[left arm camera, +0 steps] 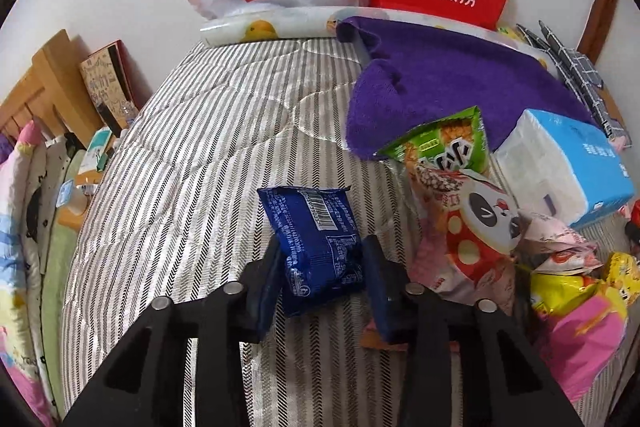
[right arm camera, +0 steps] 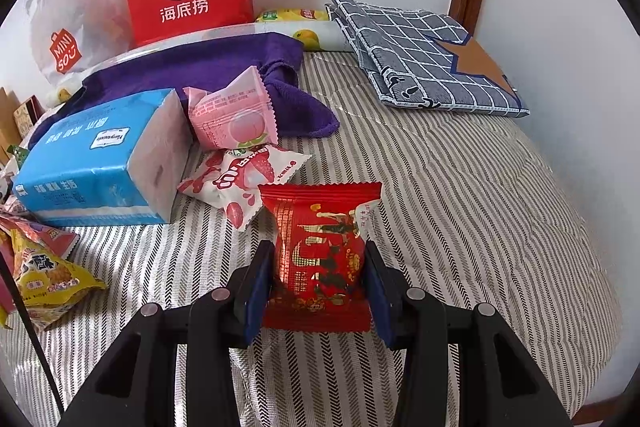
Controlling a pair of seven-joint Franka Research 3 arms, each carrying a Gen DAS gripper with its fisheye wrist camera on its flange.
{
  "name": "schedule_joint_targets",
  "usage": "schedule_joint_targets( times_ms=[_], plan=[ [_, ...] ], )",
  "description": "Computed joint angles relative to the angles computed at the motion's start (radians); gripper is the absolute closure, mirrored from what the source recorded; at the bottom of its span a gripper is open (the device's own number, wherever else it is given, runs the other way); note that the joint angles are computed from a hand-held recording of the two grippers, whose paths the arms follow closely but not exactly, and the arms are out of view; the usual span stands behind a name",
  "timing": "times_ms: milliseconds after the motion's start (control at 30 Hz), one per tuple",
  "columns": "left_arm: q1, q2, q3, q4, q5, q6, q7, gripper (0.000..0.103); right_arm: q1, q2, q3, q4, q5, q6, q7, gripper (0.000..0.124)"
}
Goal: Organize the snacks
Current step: 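Grasp the blue wrapped snack with the left gripper while the right gripper holds the red packet, then carry both packets over the purple towel with both grippers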
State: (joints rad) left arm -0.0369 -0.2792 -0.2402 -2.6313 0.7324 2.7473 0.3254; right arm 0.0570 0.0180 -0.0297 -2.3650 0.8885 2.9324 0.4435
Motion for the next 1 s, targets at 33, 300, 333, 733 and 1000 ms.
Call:
schedule_joint_targets(
  times_ms=[33, 300, 333, 733, 1000],
  plan=[
    [0.008, 0.003, -0.008, 0.004, 0.017, -0.006, -0.016, 0.052, 0.000, -0.001, 0.001, -0.001, 0.000, 0.002, -0.001, 0.081],
    [0.025, 0.014, -0.006, 0.005, 0.092, 0.016, -0.107, 0.055, -0.007, 0.002, -0.003, 0.008, 0.029, -0.031, -0.014, 0.081],
    [0.024, 0.014, -0.005, 0.005, 0.094, 0.016, -0.108, 0.055, -0.008, 0.002, -0.004, 0.009, 0.032, -0.034, -0.017, 0.081],
    [0.015, -0.016, 0.004, -0.022, 0.077, 0.038, -0.118, 0.060, -0.030, 0.002, -0.014, 0.036, 0.159, -0.107, -0.108, 0.084],
    [-0.003, -0.145, -0.008, -0.081, 0.007, 0.004, -0.070, 0.060, -0.023, -0.072, -0.028, -0.005, 0.201, -0.125, -0.164, 0.084]
  ],
)
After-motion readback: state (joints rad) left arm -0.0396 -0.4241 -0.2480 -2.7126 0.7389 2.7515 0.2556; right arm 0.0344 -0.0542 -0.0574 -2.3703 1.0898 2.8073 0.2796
